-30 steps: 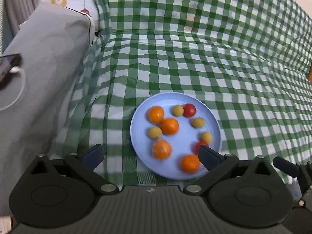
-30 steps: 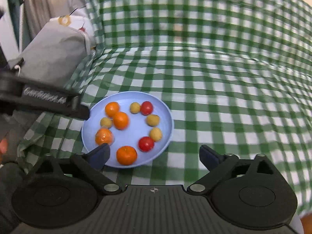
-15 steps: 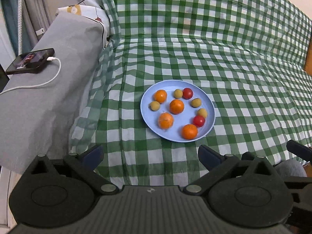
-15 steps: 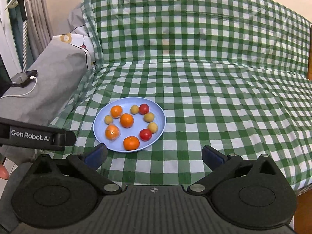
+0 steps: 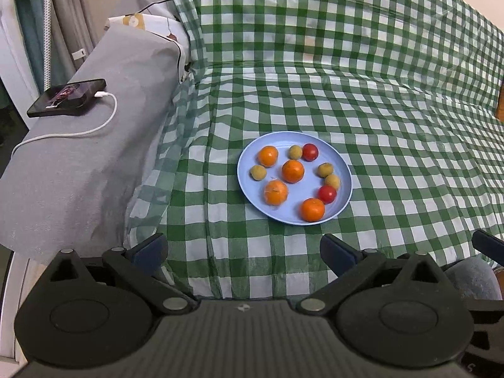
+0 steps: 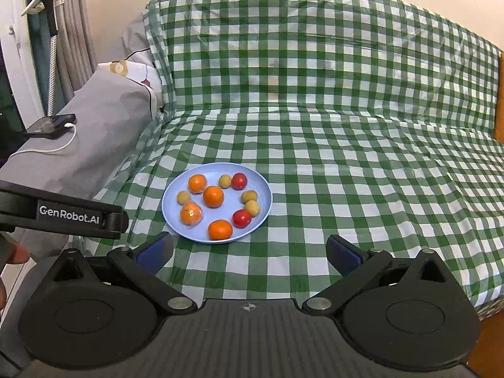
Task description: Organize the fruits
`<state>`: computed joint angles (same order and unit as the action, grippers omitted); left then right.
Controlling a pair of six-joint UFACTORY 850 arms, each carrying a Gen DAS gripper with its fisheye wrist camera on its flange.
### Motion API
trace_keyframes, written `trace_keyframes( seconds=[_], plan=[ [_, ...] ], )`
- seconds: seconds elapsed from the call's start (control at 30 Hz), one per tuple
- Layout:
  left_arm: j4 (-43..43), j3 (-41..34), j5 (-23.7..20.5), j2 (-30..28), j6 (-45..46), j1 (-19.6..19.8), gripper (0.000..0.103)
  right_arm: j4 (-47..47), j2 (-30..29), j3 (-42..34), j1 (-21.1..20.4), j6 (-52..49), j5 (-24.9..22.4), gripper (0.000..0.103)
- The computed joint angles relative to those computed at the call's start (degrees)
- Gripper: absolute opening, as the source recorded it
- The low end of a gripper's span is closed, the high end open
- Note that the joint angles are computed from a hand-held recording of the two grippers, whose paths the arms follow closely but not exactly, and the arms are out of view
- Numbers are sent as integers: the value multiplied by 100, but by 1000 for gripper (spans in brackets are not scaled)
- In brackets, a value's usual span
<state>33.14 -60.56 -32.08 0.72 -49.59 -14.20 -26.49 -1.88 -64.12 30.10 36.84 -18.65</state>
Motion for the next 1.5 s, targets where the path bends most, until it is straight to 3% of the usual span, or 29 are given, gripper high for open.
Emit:
trace_keyframes(
  seconds=[0.13,0.27,0.37,0.5,1.5],
  plan=[
    [49,7,-20,0,7,-16,103,-23,9,8,9,39,-6,102],
    [765,14,-268,-19,-813,-127,103,-54,13,-1,18,73,-61,102],
    [657,-46,-289,-55,-711,-83,103,70,20,-1,14,-74,-66,102],
    [1327,33,-381,-39,-1222,-194,103,202,8,-7,-14,-261,-24,102],
    [946,-42,-412,-193,-718,-111,103,222,-147,-138,-57,-266,1,102]
  ],
)
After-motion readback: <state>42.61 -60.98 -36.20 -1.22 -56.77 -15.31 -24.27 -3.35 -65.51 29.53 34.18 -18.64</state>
